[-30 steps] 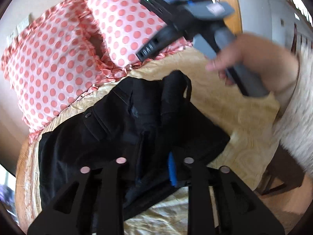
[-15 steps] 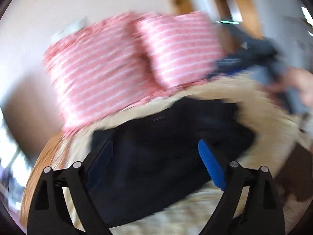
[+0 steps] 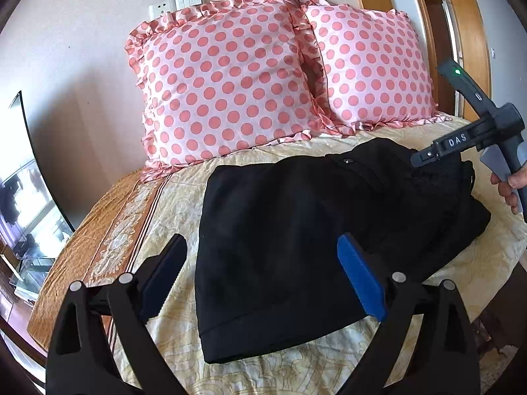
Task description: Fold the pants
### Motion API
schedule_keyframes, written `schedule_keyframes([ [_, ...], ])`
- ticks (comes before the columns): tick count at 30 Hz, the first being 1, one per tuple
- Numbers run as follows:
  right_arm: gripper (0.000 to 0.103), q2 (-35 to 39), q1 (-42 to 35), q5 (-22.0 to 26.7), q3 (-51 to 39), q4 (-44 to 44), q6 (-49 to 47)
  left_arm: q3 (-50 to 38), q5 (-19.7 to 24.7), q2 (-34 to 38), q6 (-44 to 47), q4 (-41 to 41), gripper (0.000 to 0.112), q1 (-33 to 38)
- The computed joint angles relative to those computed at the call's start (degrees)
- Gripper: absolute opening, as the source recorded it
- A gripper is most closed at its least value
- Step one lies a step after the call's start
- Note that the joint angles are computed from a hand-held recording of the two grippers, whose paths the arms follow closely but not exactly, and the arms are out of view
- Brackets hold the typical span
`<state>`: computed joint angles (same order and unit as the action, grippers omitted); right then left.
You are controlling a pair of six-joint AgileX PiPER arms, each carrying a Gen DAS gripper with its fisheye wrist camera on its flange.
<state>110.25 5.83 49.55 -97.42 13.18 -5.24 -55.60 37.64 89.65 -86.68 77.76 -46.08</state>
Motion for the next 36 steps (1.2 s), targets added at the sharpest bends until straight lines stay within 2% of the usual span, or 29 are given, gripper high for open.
schedule_keyframes([
  [3,0.076,-1.9,0.2,-1.8,3.4,1.9,-3.3,-0.1,-1.1,0.0,0.1,-0.6,0.093,1.1],
  [7,0.077,-2.8,0.6,-3.0,5.6,2.3,-4.3,0.2,-2.7,-0.5,0.2,-2.1,0.093,2.5],
  [9,0.088,-2.4,-0.1,-2.9,5.4,3.3,-3.5,0.5,-3.5,-1.0,0.5,-3.0,0.093,3.0],
  [11,0.094,-3.3,0.9,-5.8,7.0,-0.6,-1.2,0.9,-3.4,-1.4,0.0,-2.6,0.093,3.0],
  [14,0.093,-4.4,1.9,-9.8,9.9,-2.6,-3.1,1.1,-3.0,-1.4,0.0,-3.0,0.093,3.3],
  [15,0.086,-4.7,1.6,-10.3,10.5,-1.3,-4.6,1.0,-3.1,-1.4,0.2,-3.4,0.093,3.4],
  [17,0.081,-5.8,1.0,-11.4,12.3,2.9,-9.4,1.0,-3.5,-1.4,0.1,-3.8,0.093,3.8],
  [20,0.081,-7.1,1.6,-13.6,14.6,2.7,-11.5,0.9,-4.1,-1.2,0.5,-4.5,0.093,4.2],
  [24,0.080,-5.9,-0.4,-11.2,13.4,9.8,-17.6,0.5,-4.3,-0.7,1.0,-5.1,0.094,4.4],
  [31,0.080,-1.2,-5.0,-2.0,8.8,22.6,-27.2,-0.1,-4.7,0.3,1.8,-6.1,0.094,4.8],
  [33,0.066,-2.0,-5.1,-2.8,10.1,24.1,-28.9,-0.3,-4.8,0.6,2.1,-6.5,0.094,5.0],
  [36,0.049,-5.3,-3.4,-7.1,14.2,23.5,-31.2,-0.7,-5.1,0.8,2.9,-7.4,0.094,5.3],
])
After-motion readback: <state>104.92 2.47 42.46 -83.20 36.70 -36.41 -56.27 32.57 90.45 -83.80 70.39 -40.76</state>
